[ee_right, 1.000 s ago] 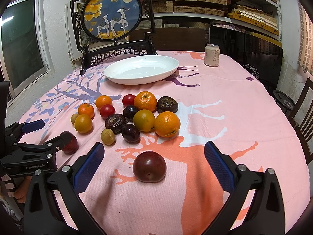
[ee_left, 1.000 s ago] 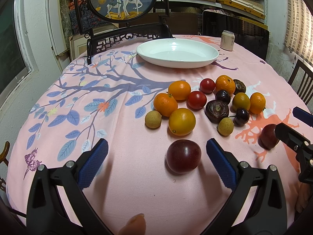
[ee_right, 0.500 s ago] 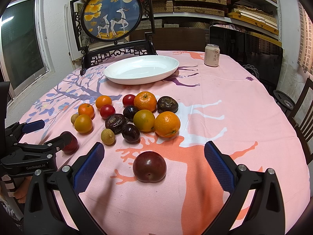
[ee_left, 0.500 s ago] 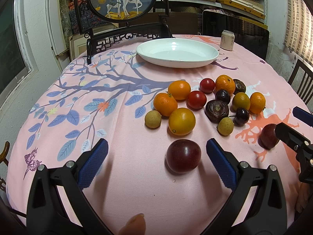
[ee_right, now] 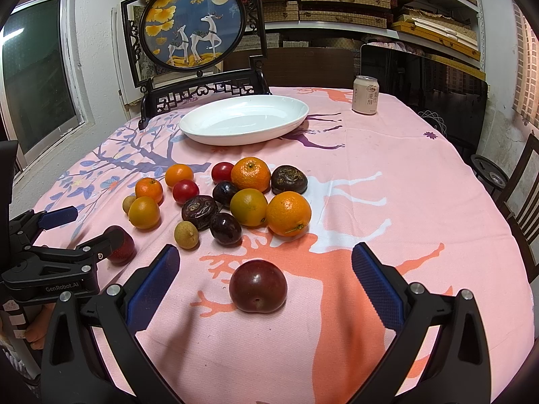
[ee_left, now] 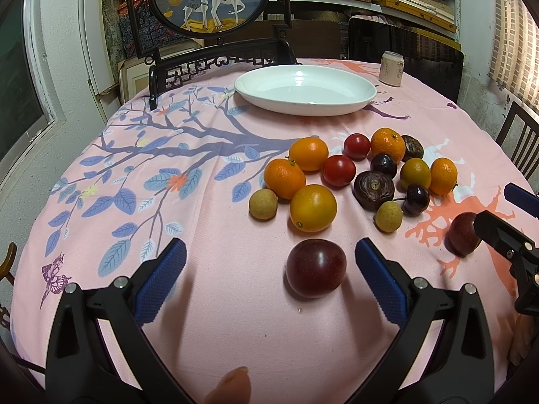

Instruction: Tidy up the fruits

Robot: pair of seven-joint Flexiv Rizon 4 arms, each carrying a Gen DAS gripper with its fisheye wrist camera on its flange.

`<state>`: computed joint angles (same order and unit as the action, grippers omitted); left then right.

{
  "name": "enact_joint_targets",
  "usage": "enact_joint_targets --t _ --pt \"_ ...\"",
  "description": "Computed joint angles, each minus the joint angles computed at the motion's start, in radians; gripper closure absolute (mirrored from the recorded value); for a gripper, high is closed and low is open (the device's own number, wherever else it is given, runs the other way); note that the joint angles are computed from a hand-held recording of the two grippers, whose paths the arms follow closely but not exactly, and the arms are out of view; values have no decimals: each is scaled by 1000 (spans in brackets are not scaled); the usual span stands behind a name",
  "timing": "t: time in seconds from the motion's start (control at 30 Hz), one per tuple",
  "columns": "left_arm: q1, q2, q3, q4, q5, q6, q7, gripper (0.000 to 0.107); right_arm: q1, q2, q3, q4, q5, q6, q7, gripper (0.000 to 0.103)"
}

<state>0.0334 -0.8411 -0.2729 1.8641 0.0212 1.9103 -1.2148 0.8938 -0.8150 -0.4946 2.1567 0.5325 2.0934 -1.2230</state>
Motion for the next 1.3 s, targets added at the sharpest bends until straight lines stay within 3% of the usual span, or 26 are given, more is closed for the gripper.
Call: enact_joint_targets --t 0.2,0.33,0.4,0.5,0.67,0.77,0.9,1.0,1.07,1.3 --pt "-28 3 27 -10 -31 -67 10 6 -19 14 12 -3 -22 -15 -4 1" --pt "84 2 -98 -20 -30 -221 89 6 -117 75 104 13 -118 -83 6 1" --pt "76 11 -88 -30 -56 -293 127 6 -193 106 173 26 -183 -123 22 1" --pt "26 20 -33 -23 -66 -277 171 6 -237 118 207 41 -236 -152 61 1" --pt "103 6 -117 12 -76 -250 261 6 -295 125 254 56 -293 -152 99 1" --pt "122 5 -137 21 -83 -253 293 6 -270 127 221 67 -329 -176 85 1" --pt "81 10 -101 12 -113 -252 286 6 -144 117 97 95 -364 -238 56 1" --pt "69 15 -91 8 -135 -264 276 6 -182 122 134 106 -377 -204 57 1" --pt "62 20 -81 10 -138 -270 280 6 -165 122 118 108 -376 -215 53 1" --pt "134 34 -142 41 -128 -317 380 6 -269 138 222 115 -346 -118 64 1"
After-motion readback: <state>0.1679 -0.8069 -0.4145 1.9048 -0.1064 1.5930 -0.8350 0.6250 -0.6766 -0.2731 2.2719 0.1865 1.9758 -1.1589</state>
